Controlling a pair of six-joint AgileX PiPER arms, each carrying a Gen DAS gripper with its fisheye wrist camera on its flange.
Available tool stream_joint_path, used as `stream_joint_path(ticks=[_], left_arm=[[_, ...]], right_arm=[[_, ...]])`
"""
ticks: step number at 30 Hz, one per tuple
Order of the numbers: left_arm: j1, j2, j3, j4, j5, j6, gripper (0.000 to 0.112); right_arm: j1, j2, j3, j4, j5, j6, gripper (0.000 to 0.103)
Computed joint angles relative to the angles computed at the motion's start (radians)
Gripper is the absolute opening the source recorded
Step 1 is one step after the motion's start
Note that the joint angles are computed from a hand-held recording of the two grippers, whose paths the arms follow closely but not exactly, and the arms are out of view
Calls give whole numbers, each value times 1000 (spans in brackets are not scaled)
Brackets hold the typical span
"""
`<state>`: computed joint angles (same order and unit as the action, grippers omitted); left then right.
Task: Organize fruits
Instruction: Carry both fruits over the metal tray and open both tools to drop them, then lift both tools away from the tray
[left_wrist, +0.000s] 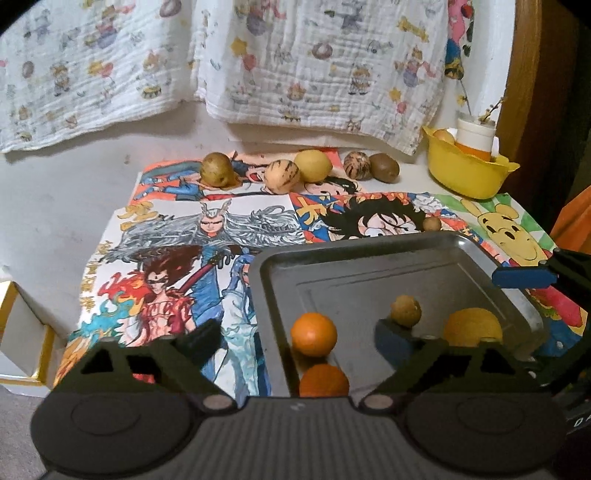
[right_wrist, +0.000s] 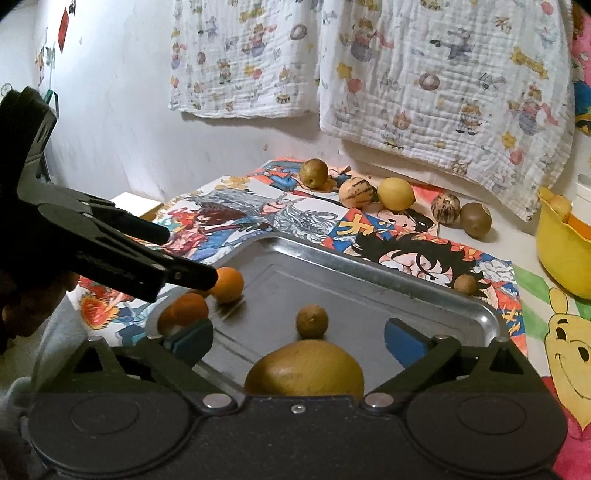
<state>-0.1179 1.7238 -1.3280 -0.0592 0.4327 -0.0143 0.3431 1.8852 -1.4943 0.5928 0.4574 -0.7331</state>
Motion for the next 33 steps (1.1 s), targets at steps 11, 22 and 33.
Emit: stream_joint_path(ticks=[11,22,33], left_arm=[[2,-192,257,-102,-142,211,103],[-19,-290,399,15,-170,220,103],[33,-272,366,37,-72,208,103]], right_arm=[[-7,-116,156,4,-14,-35,102],[-9,-194,248,-139,-40,36,102],[-39,-190,231,-224,-51,117,102]])
